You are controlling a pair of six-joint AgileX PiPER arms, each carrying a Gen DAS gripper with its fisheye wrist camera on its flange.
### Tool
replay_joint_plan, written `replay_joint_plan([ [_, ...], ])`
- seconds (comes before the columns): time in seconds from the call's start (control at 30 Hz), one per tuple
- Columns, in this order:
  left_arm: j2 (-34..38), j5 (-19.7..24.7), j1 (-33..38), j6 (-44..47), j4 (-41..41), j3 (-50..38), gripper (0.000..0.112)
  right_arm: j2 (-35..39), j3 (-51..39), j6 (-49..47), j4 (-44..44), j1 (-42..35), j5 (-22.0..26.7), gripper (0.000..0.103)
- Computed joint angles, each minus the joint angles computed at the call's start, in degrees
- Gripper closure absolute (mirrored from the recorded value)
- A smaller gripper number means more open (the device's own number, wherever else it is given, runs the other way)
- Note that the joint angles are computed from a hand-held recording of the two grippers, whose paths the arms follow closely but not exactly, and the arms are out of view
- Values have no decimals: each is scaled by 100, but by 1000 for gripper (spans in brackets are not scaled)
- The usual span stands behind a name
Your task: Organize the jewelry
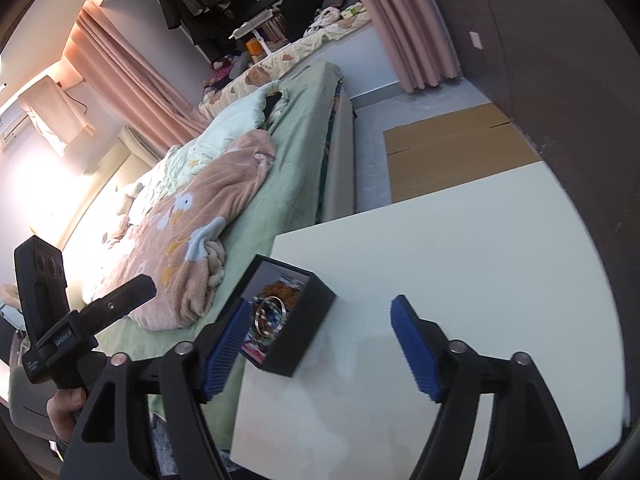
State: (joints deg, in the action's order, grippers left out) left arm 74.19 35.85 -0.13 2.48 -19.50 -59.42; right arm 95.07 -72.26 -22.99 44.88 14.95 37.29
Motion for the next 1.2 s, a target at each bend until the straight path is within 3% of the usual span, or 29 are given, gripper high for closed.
replay_joint_plan([
  [0.4, -592, -81, -1315, -1949, 1873, 341, 14, -970, 834, -195, -420, -436, 173, 9],
  [0.6, -831, -65, -2119, -3463, 3306, 706, 14, -1273, 1116, -230, -723, -537, 185, 8],
  [0.83, -1011, -32, -2329, -4096, 3916, 782, 14, -1575, 1370, -229, -774, -617, -97, 8],
  [1.2, -1070, 131, -2476, -4342, 4187, 720, 14, -1627, 1417, -262, -743, -585, -196, 8],
])
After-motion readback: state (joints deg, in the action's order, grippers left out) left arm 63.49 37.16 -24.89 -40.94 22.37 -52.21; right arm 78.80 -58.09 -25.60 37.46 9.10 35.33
